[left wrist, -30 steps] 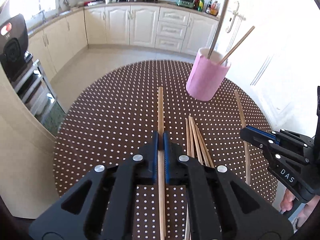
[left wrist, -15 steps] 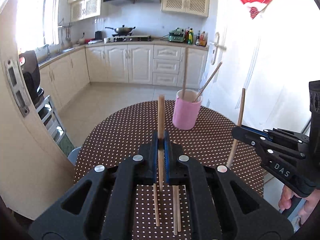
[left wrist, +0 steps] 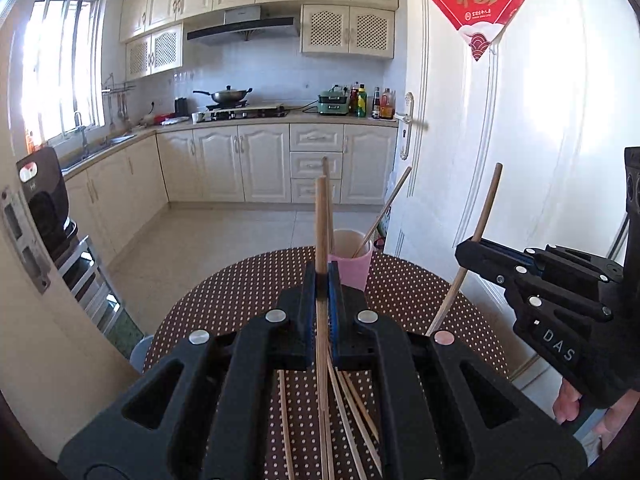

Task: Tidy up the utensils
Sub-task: 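Lift the left chopstick upright into the pink cup while the right tool inserts its chopstick, then open the left gripper leaving the chopstick in the cup while the right gripper opens too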

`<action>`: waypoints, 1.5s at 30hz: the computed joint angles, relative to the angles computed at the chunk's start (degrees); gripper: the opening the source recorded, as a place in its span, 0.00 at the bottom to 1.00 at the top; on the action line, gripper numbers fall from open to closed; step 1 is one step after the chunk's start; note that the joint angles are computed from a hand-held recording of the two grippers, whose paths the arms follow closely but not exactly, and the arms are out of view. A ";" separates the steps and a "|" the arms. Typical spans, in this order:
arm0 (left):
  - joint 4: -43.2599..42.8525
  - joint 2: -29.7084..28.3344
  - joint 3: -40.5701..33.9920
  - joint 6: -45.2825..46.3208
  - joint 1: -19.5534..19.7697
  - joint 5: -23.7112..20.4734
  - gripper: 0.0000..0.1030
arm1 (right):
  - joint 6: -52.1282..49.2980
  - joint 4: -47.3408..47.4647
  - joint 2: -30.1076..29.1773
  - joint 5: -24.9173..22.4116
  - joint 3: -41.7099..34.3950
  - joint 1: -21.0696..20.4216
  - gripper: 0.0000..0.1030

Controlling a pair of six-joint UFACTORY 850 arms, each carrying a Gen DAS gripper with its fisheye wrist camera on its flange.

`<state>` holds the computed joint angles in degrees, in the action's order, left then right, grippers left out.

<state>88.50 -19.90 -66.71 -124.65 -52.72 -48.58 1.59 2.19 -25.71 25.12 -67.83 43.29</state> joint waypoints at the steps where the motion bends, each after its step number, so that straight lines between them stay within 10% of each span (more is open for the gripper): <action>1: 0.19 -0.34 -0.63 0.56 0.17 0.04 0.06 | 0.21 -0.35 -0.21 0.16 -0.40 -0.21 0.04; 23: 11.80 -13.02 -18.94 -4.05 8.29 -0.36 0.06 | 4.50 0.99 -8.70 10.21 -11.28 -5.49 0.04; 45: 14.49 -18.22 -20.80 -5.33 10.70 3.02 0.06 | 8.73 2.04 -14.75 13.23 -18.43 -6.68 0.04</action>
